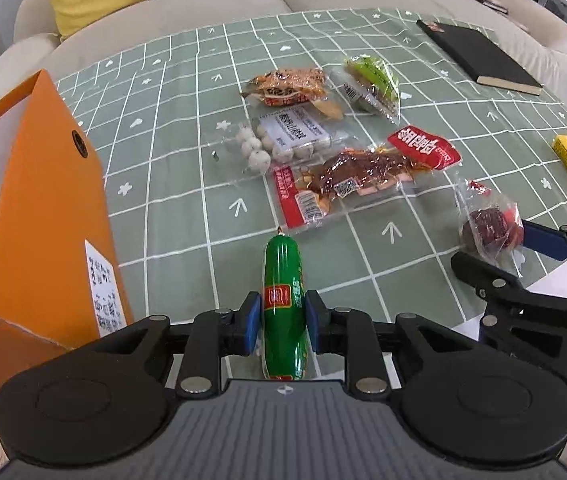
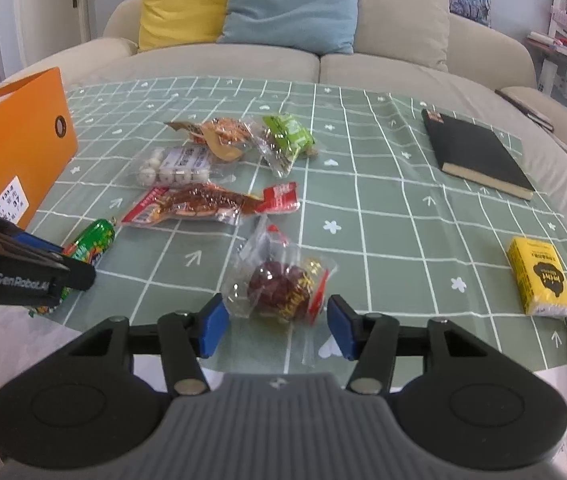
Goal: Organize snacks
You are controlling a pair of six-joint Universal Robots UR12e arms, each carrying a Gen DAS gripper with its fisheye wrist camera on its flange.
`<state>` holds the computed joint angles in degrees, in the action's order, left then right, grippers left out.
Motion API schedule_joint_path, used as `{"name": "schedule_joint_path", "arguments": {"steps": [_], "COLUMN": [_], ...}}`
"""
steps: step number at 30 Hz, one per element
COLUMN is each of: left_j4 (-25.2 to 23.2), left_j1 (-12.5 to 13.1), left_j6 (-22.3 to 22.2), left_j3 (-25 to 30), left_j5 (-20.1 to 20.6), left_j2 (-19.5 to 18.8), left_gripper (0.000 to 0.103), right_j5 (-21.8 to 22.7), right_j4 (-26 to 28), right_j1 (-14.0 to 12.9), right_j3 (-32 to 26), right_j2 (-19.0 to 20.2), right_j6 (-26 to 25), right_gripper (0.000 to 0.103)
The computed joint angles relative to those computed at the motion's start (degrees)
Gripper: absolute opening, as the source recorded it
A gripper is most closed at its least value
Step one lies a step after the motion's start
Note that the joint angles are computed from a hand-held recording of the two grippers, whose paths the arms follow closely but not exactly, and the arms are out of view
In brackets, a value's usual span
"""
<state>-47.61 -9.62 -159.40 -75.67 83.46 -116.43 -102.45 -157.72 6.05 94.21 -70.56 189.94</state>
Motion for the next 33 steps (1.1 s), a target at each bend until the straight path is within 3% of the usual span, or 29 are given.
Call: {"name": "schedule_joint_path", "arguments": {"steps": [5,17,33], "left_j4": [1.6,5.4,5.7], "left_j1": [0.0,1.0,3.7], "left_j6": [0.4,0.3,-2.4], "left_j3": [-0.8,-4.9,-8.1], "left_j5": [-0.4,-3.5,-10.4], "left_j2": [0.1,2.5,6.5], "left_gripper": [0.025,0.024,0.024], "right_j5": [0.5,0.4,1.3], "right_j4": [0.0,1.5,4.2], "right_j1": [0.0,0.5,3.3], "right_j3": [-0.1,0.3,0.0], "right_j2": [0.2,-0.8,-2.9], "right_j6": [-0.3,-1.4,-3.4], "right_gripper": [0.045,0.042,0.041]}}
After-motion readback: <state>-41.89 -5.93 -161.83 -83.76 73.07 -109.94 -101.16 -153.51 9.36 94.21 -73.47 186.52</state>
